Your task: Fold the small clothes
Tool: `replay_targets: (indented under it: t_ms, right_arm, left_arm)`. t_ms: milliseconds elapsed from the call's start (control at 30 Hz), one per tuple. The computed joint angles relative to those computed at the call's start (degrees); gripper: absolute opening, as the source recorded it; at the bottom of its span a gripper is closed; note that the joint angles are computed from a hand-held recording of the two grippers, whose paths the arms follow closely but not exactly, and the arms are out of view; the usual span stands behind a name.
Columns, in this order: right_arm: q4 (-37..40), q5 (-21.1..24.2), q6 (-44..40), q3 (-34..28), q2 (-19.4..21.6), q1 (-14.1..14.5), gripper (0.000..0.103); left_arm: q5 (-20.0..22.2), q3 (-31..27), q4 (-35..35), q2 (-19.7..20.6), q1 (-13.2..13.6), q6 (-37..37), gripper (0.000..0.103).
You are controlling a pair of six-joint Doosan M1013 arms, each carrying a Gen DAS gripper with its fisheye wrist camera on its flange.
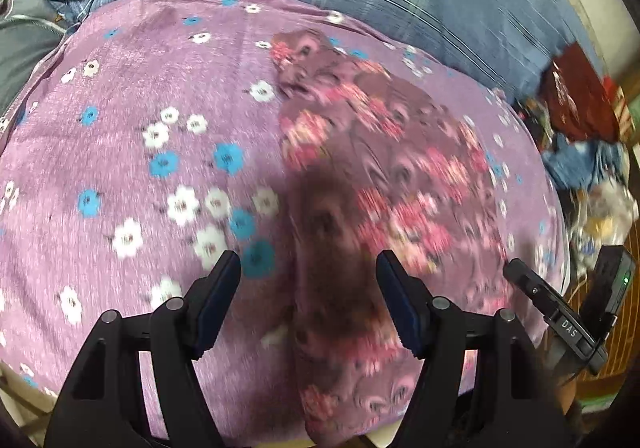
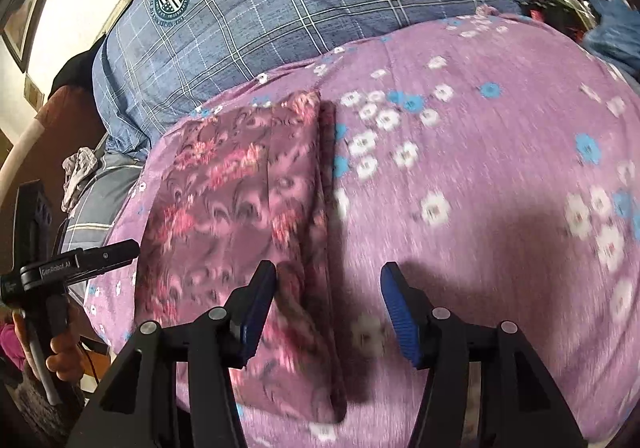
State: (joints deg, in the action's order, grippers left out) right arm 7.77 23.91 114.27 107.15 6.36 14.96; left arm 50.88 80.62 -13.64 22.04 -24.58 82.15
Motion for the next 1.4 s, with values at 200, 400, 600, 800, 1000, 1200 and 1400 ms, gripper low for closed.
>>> replay_targets:
  t_ms: [200,400,600,800,1000,1200,1400]
  right_arm:
    - [7.9,1.92,-9.03,-7.94,6.1,-2.41,0.058]
    - [15.24,8.52,-13.72,-16.64,12.95,-4.21,0.037]
    - [10.23,4.39,-15.14,-17.13,12.57,-3.25,0.009]
    - [15.62,5.63,-17.01,-15.13,11.82,-4.5,0.018]
    - [33.79,6.56,-33.5,-8.1,7.72,-5.74,0.048]
    - [13.72,1.99,-21.2,-7.07,6.53,-1.72,0.012]
    - [18.12,3.22,-22.54,-4.7,3.53,-2.52,0.024]
  left_arm:
    - [4.54,-7.1,-0.64,5.31,0.67,-2.22,0.07]
    - [6.77,-13.34,-6.52,10.03,1.49,-2.13,0.069]
    - [4.87,-15.08,-1.07,12.08,0.87,-3.96,0.051]
    - [4.47,-11.43,-5.73,8.31,2.29,1.3,0.053]
    - [4.53,-4.87,-10.71,4.95,1.91,8.82,0.069]
    - [1.73,-2.81,-5.29,3.95,-0.22,4.37,0.061]
    - [2.22,1.1,-8.87,0.23,0.69,8.73,0.06]
